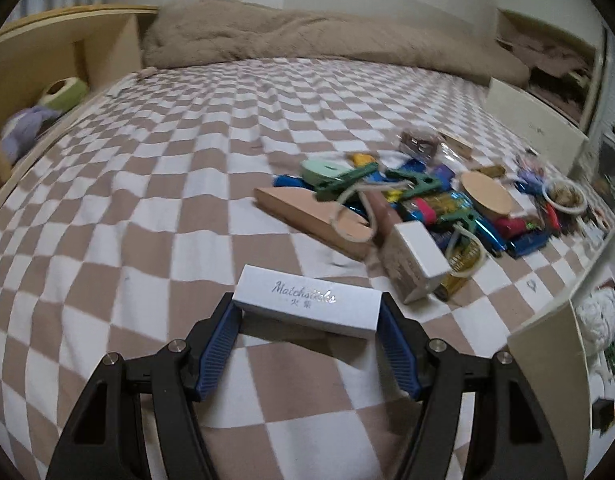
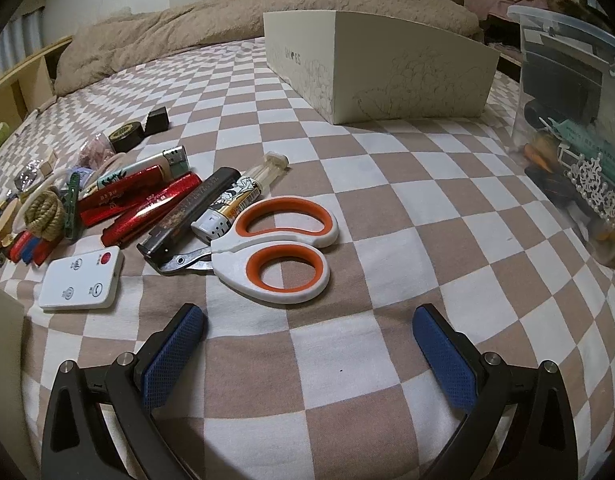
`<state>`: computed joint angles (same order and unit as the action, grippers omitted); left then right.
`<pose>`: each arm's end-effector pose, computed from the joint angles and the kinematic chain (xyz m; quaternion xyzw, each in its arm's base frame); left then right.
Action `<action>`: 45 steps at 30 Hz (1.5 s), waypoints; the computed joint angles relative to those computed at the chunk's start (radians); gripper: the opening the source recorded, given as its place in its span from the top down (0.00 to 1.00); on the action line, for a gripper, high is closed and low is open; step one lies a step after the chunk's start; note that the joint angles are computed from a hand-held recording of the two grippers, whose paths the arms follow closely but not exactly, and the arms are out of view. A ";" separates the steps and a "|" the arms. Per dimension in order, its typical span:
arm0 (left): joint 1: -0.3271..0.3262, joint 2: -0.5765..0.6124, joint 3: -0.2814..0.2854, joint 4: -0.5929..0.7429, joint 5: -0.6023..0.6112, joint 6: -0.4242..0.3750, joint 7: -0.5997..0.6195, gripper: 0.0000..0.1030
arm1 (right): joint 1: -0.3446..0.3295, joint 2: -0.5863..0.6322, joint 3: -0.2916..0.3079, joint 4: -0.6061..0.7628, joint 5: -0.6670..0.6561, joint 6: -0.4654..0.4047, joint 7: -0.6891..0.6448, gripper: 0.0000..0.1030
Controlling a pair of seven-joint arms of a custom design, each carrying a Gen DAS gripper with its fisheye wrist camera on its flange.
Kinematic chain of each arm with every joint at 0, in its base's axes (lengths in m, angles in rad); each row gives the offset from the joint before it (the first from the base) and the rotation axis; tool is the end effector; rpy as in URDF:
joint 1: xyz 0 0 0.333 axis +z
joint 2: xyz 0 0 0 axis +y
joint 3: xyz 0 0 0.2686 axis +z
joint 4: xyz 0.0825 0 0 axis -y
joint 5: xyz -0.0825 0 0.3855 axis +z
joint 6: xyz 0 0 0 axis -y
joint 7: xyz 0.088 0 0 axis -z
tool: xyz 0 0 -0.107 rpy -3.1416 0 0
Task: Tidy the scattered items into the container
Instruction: 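Lower the right tool over the orange-handled scissors and close on them, then lift and carry the scissors and Matchsticks box over the white tray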
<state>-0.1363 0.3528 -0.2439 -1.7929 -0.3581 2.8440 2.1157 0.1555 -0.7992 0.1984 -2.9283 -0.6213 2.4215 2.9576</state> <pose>0.6364 -0.2185 0.3927 -0.4448 0.8177 -0.3271 0.1631 0.3358 0.1041 0.3653 -0.4212 0.8482 -0.2910 0.1359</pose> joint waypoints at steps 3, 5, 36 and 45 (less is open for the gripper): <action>0.012 -0.001 -0.005 -0.006 -0.029 0.020 -0.016 0.34 | 0.001 0.006 0.009 0.009 -0.007 -0.006 -0.002 0.00; 0.027 0.001 -0.015 -0.004 -0.058 0.020 -0.011 0.34 | 0.004 0.026 0.009 0.025 -0.015 -0.009 -0.020 0.00; -0.007 0.005 0.022 -0.014 0.080 0.039 -0.110 0.34 | -0.069 0.147 -0.012 0.102 0.014 0.114 -0.237 0.27; 0.006 0.003 0.009 -0.011 0.049 0.035 -0.085 0.34 | -0.039 0.130 -0.010 0.101 -0.031 0.082 -0.201 0.32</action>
